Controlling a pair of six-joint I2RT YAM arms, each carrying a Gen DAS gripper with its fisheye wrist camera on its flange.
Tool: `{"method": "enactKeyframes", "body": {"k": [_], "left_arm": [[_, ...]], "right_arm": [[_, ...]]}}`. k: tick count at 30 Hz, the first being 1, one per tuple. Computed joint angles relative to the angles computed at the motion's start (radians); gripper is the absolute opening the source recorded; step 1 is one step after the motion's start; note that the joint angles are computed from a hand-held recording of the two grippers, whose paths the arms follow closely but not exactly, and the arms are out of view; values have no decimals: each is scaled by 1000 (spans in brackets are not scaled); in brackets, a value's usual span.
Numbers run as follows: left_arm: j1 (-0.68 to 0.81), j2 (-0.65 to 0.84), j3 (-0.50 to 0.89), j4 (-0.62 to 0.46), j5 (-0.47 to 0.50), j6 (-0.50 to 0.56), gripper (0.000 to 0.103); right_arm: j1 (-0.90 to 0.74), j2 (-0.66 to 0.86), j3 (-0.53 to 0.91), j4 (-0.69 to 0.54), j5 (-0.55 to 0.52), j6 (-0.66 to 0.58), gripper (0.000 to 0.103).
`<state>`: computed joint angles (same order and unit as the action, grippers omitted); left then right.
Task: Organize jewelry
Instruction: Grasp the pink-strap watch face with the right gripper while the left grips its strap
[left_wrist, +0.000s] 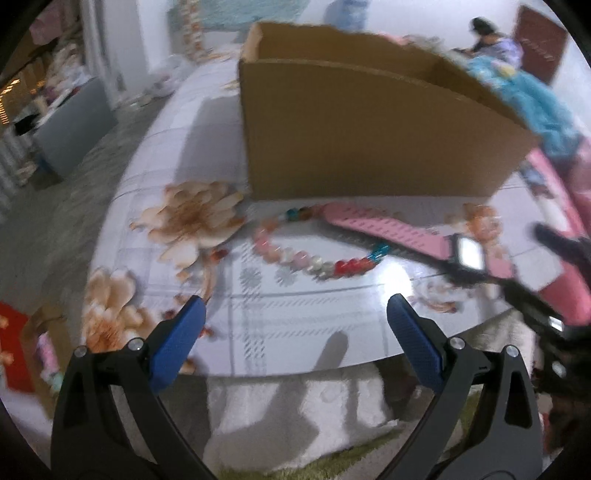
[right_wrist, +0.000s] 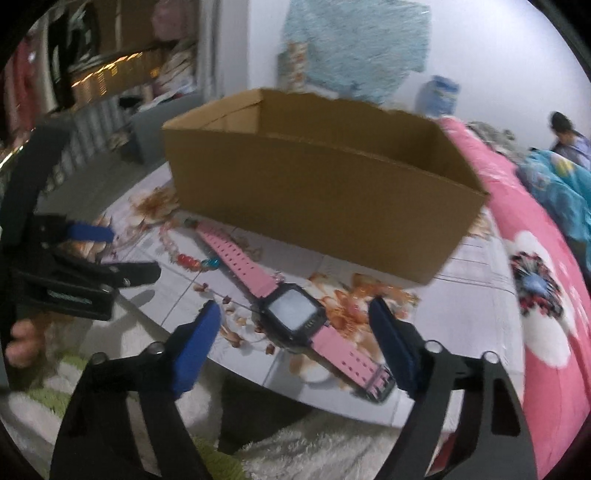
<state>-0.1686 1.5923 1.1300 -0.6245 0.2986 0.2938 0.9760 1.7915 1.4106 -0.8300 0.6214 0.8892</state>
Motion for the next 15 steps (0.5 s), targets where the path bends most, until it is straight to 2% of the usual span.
{"method": "enactKeyframes", "body": {"k": [5,8,12,15], "left_arm": [[106,19,20,4,216,63,95],[133,39,34,-9,275,77,95],[118,2,-15,47,286,106,95],[48,-47,-69,130,211,138,95]], "right_arm": [[-49,43,8,13,-103,-120,69],[-69,59,11,7,-147,-163,65],[-103,53,-20,30,-224,-211,55],[-134,26,-45,41,-281,-251,48]]}}
